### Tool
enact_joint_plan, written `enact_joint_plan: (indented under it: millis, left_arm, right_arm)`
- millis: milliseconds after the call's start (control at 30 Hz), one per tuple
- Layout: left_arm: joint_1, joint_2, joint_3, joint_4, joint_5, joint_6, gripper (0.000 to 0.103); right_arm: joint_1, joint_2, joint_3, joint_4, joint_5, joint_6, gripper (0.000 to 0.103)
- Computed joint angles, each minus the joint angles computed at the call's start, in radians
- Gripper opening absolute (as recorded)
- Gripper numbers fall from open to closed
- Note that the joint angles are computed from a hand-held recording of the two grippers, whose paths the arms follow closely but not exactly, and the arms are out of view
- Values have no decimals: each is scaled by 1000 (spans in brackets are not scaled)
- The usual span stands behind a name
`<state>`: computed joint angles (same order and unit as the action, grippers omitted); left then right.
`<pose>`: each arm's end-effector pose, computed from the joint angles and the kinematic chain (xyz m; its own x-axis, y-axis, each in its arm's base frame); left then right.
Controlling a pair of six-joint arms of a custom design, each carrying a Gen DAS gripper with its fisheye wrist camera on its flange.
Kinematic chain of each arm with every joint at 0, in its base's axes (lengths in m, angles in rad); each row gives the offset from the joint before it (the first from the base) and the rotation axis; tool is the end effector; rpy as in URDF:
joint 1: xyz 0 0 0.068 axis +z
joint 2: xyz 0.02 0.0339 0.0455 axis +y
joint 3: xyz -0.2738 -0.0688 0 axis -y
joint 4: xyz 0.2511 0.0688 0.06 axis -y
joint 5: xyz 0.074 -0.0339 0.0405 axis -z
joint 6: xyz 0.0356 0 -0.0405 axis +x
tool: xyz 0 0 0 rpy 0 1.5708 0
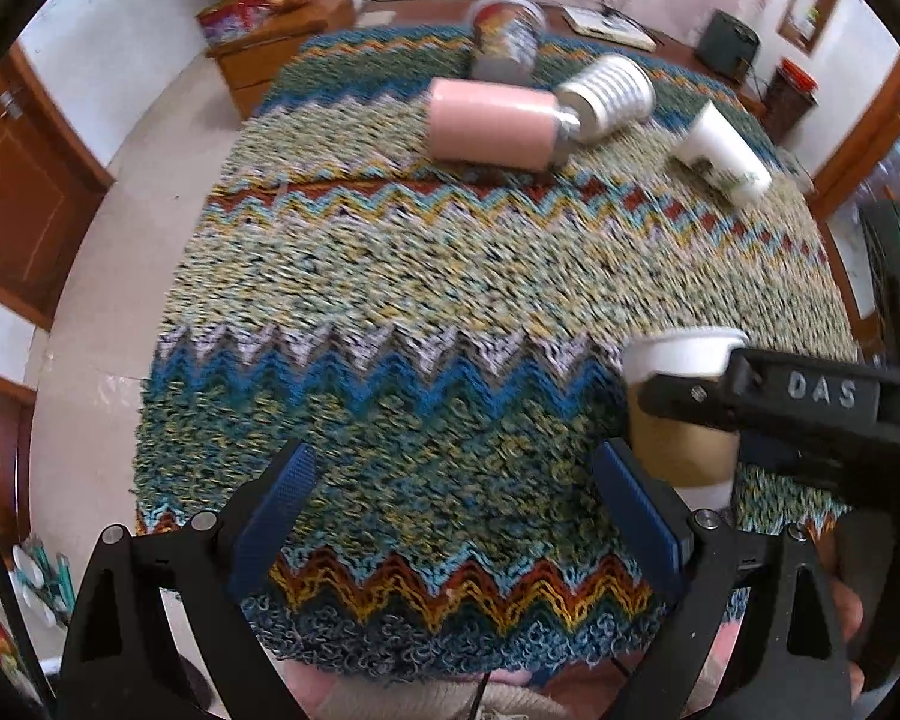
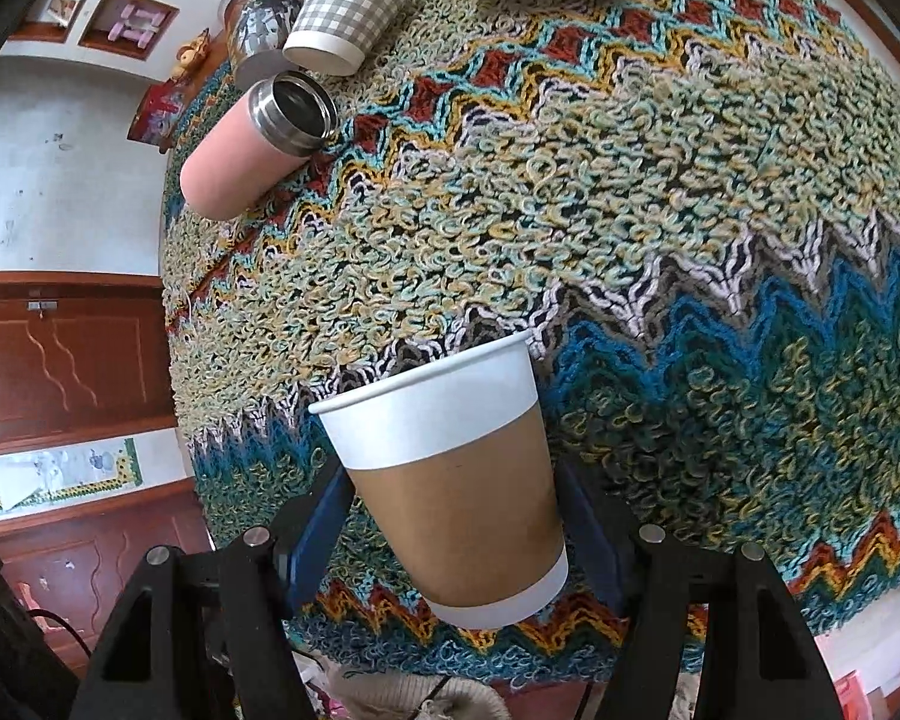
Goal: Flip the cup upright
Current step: 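Rotate the held cup upright and lower it onto the blanket, then open the right gripper and withdraw while the left gripper approaches the cup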
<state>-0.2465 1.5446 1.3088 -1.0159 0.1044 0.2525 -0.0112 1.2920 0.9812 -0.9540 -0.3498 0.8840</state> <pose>0.2952 -0.0781 0.2830 -0.8231 0.4633 -0.3285 0.4957 0.8683 -0.0174 0.2346 0.0096 0.2546 -0.6763 0.7341 0.0617 0.6785 0.5881 0.4402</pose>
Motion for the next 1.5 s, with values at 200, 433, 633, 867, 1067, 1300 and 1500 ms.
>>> enact_joint_plan:
  millis: [200,433,633,867,1067,1300,1500]
  left_arm:
    - [-21,22,-8,-20,10,21,95]
    - [-19,33,-6,-20,12,26,95]
    - [-15,39,-1,-17,15,24,95]
    - [-10,32,0,-21,23,21,95]
    - [-12,16,6,-39,39,21,95]
    - [-27,13,35,-87,92,10,95]
    - [-48,23,51,-103,131,-2,95]
  right_arm:
    - [38,10,-20,42,18,47,70]
    - [83,52,-12,70,30,76,72]
    - [100,90,-4,104,17,97,73]
    - [95,49,-18,105,38,118,74]
    - [87,-19,-6,59,87,104,74]
    - [154,-116,60,-120,319,13,74]
    - [262,-219,57,-263,558,34,74]
